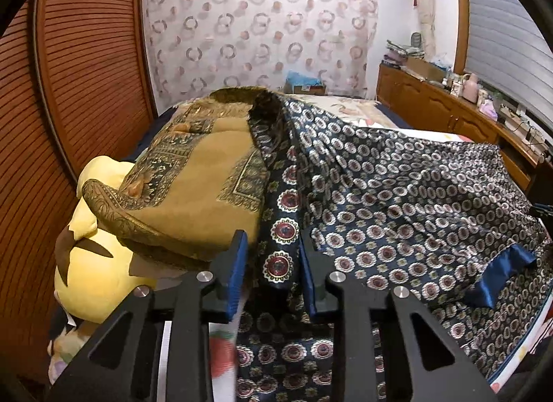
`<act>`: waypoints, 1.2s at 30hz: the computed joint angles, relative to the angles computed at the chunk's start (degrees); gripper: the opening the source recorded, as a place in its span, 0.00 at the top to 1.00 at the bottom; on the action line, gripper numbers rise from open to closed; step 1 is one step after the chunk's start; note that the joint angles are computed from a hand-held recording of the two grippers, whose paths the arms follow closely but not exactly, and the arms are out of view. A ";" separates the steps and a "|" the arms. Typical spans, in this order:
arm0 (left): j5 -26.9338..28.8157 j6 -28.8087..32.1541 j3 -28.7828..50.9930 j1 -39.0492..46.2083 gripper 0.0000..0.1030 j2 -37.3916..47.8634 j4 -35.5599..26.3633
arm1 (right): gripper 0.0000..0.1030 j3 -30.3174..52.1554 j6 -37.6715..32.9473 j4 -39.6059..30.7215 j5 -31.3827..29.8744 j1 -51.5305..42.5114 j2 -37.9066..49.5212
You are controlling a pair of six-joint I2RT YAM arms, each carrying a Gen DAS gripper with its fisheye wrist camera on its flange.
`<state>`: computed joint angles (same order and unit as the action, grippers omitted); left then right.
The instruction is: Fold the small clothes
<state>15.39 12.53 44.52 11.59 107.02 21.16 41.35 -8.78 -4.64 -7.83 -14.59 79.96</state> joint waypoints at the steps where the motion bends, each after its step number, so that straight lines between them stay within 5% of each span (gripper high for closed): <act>1: 0.09 0.14 0.09 0.11 0.71 0.11 -0.12 | 0.59 -0.24 -0.27 -0.04 -0.14 -0.27 -0.11; 3: 0.54 0.40 0.31 0.34 0.74 0.33 -0.35 | 0.71 -0.85 -1.23 0.73 -0.85 -0.68 0.25; 6: 2.99 0.88 0.79 0.88 0.97 0.37 -1.60 | 0.94 -2.01 -3.19 2.11 -1.47 -0.91 -0.45; 8: 5.27 0.46 0.06 1.49 0.98 -0.69 -1.68 | 0.98 -3.12 -3.98 2.28 -2.93 -1.76 -2.38; 13: 12.57 -1.37 -2.39 4.27 0.98 -5.88 -4.33 | 0.99 -5.50 -3.36 1.83 -9.22 -6.16 -9.25; 20: 20.37 0.07 -1.82 10.66 0.98 -10.03 -14.49 | 0.99 -5.23 -8.74 -9.69 -19.64 -15.89 -18.01; 26: 16.32 3.15 -5.78 10.81 0.98 -9.78 -12.58 | 0.99 -6.02 -12.95 -14.12 -21.69 -19.37 -18.88; 27: 16.06 3.55 -6.02 10.61 0.95 -9.18 -11.87 | 0.99 -6.45 -13.25 -13.83 -20.68 -18.70 -18.64; 31: 15.51 3.89 -7.93 10.89 0.56 -9.22 -7.91 | 0.97 -5.93 -12.10 -12.56 -17.12 -15.87 -18.11; 32: 15.69 3.87 -8.25 10.92 0.54 -9.84 -7.56 | 0.95 -5.16 -11.32 -12.37 -16.63 -15.01 -18.01; 34: 15.98 4.11 -7.90 11.52 0.48 -9.90 -7.70 | 0.85 -5.32 -10.23 -12.33 -16.39 -13.53 -19.63; 36: 14.73 3.24 -8.18 11.06 0.43 -10.05 -6.62 | 0.62 -5.57 -9.19 -11.50 -15.71 -11.84 -20.52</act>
<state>30.12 15.77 36.35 22.65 96.98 14.54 35.78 -17.97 -16.14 -23.54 -26.43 59.44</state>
